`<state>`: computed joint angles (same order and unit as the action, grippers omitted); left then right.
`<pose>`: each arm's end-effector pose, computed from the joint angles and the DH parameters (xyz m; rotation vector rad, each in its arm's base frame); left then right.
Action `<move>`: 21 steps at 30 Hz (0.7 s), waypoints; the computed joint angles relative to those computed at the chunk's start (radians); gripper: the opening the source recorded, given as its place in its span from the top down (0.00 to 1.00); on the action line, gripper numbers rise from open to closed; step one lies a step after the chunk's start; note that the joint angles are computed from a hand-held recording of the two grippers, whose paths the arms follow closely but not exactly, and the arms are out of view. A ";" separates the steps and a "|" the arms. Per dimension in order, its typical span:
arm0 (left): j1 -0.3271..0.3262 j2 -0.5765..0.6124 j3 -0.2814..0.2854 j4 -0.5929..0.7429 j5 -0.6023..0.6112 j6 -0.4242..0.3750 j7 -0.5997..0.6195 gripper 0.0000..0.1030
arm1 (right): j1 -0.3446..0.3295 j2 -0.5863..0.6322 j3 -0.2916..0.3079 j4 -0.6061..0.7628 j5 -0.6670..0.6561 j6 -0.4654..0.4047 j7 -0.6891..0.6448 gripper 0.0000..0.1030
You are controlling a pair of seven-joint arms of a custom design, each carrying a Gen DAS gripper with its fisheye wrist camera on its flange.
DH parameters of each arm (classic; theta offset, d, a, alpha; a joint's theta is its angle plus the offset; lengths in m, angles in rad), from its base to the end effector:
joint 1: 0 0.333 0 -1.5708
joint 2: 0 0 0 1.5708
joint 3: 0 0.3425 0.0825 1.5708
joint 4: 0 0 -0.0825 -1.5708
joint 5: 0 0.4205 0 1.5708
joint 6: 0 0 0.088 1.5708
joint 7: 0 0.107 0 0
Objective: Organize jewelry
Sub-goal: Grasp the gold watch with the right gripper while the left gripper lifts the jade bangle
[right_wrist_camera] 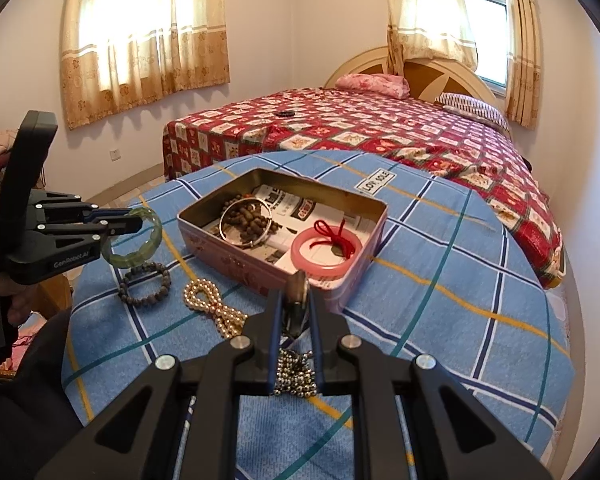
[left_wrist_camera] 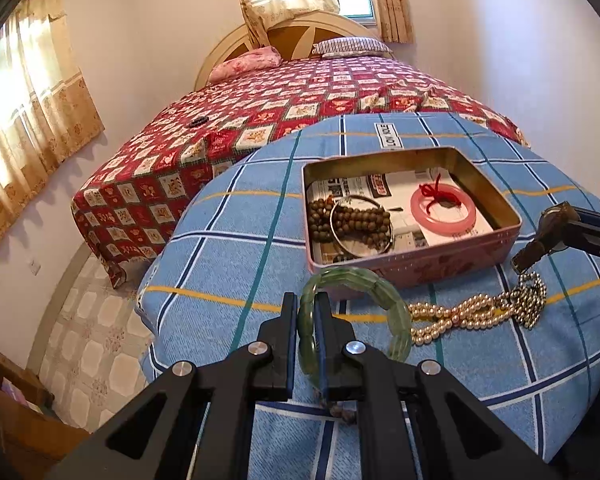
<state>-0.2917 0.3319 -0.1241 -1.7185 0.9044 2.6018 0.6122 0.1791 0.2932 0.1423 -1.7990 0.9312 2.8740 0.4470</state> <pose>0.6634 -0.2996 0.4594 -1.6166 1.7896 -0.5770 0.6906 0.1718 0.4654 -2.0136 1.0514 -0.5111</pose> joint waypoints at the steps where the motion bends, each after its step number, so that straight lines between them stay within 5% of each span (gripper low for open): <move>1: 0.000 0.001 0.000 0.004 0.001 0.001 0.000 0.92 | 0.000 -0.001 0.000 0.002 0.001 0.000 -0.001 0.85; 21: -0.008 0.034 0.012 0.087 0.009 -0.003 0.029 0.92 | -0.005 0.011 0.012 0.072 0.033 -0.003 -0.055 0.85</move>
<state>-0.3001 0.3662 -0.1122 -1.6314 0.9135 2.5989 0.6415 0.1737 0.3038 0.1539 -1.7271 0.9645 2.8715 0.3919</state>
